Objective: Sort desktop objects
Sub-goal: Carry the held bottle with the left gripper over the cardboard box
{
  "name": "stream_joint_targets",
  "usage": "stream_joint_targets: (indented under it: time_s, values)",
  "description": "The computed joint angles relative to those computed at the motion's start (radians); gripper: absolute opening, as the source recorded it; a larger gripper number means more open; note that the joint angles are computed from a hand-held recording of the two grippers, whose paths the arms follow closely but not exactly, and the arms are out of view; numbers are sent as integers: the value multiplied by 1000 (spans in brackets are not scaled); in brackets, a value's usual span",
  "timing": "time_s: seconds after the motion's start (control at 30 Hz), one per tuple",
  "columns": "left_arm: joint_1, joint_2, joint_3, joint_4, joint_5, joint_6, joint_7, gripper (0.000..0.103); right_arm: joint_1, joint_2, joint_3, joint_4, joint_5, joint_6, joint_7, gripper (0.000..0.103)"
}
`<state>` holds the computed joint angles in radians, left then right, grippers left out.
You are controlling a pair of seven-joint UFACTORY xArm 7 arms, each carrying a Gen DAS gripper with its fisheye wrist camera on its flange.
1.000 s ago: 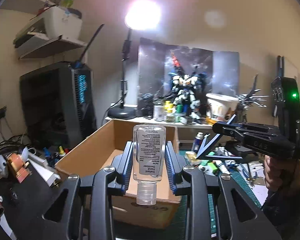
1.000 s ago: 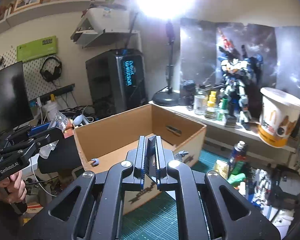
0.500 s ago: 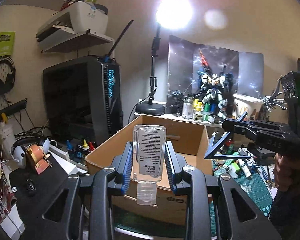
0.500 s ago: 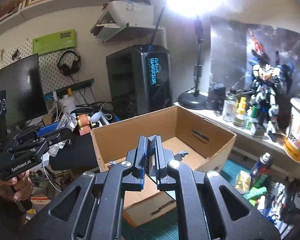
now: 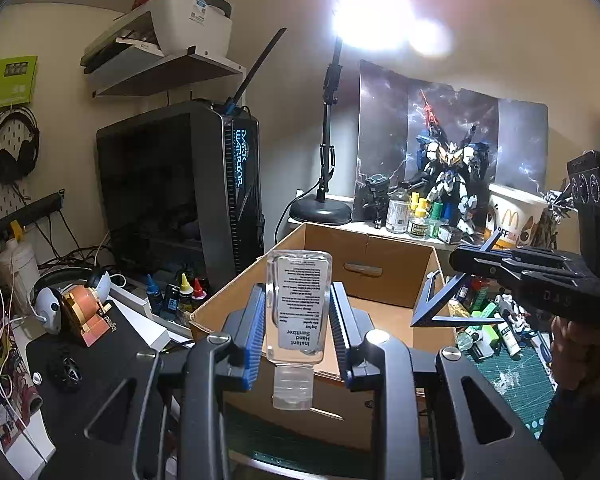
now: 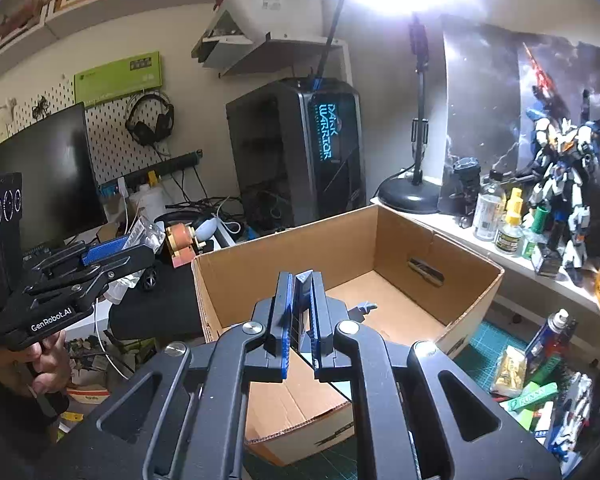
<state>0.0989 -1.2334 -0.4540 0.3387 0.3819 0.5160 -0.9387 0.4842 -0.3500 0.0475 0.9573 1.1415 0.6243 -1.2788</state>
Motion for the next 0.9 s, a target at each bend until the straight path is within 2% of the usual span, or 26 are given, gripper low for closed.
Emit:
stream_joint_targets:
  time_s: [0.6,0.9]
  values:
    - [86,159,34,112,42,-71,115,30,-24,62,9,95,-87,20,50,8]
    - [108,290,68,185,41,-124,188,31,-42,113,20,166,-107,28,62,8]
